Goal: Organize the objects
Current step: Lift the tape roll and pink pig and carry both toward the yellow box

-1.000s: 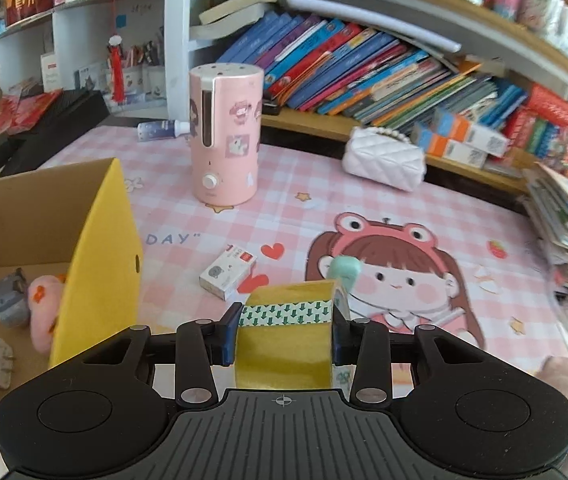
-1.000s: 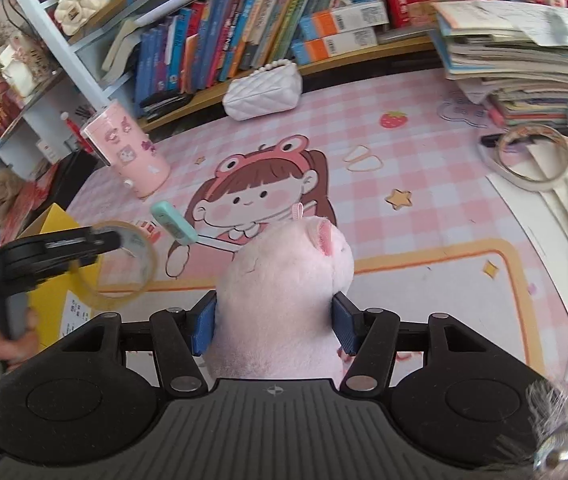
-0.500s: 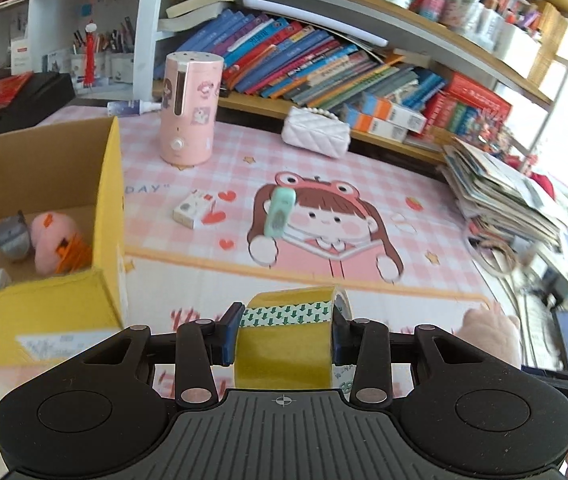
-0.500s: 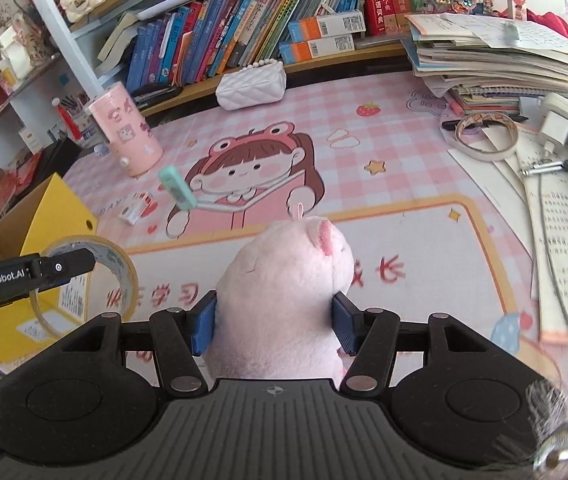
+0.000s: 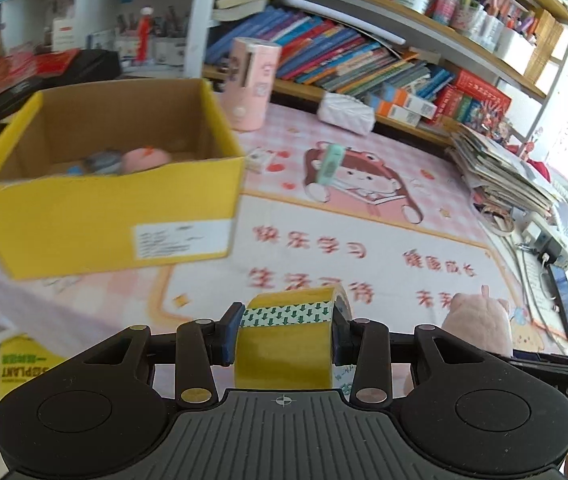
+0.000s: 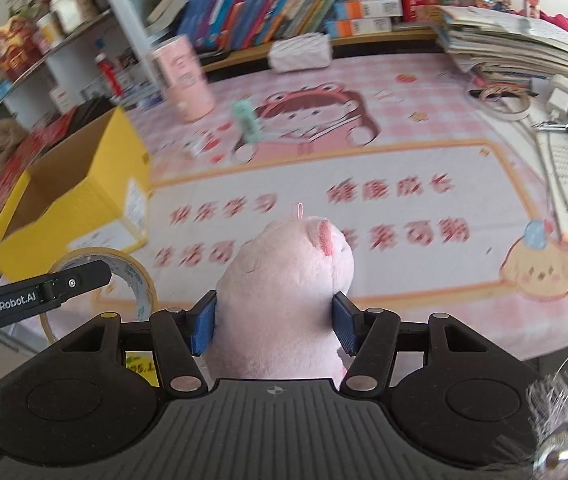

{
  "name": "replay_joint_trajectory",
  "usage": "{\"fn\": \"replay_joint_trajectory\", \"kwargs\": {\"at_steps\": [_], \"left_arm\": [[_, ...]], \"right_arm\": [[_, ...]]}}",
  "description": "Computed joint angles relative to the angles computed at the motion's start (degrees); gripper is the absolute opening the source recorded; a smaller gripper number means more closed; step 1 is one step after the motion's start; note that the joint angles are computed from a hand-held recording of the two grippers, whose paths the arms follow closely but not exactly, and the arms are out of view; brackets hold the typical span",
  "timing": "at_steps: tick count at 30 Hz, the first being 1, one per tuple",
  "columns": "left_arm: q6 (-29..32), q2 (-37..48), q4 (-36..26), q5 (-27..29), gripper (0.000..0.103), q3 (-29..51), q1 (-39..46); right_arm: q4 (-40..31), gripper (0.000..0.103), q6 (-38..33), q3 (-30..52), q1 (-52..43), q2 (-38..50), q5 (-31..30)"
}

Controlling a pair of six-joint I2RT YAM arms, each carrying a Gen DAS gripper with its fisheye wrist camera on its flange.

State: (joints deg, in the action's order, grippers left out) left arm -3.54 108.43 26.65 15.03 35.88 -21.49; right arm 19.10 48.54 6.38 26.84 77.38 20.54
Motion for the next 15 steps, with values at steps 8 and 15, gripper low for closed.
{"fn": "replay_joint_trajectory", "kwargs": {"at_steps": [8,15], "left_arm": [[4.0,-5.4,3.2,3.7,0.039,-8.9,9.6],[6.3,-10.8,5.1,5.0,0.039,-14.5,17.9]], "right_arm": [[-2.3,0.056,11.2,5.4,16.1,7.5,6.7],[0.3,0.056,8.3,11.7,19.9,13.6,5.8]]}}
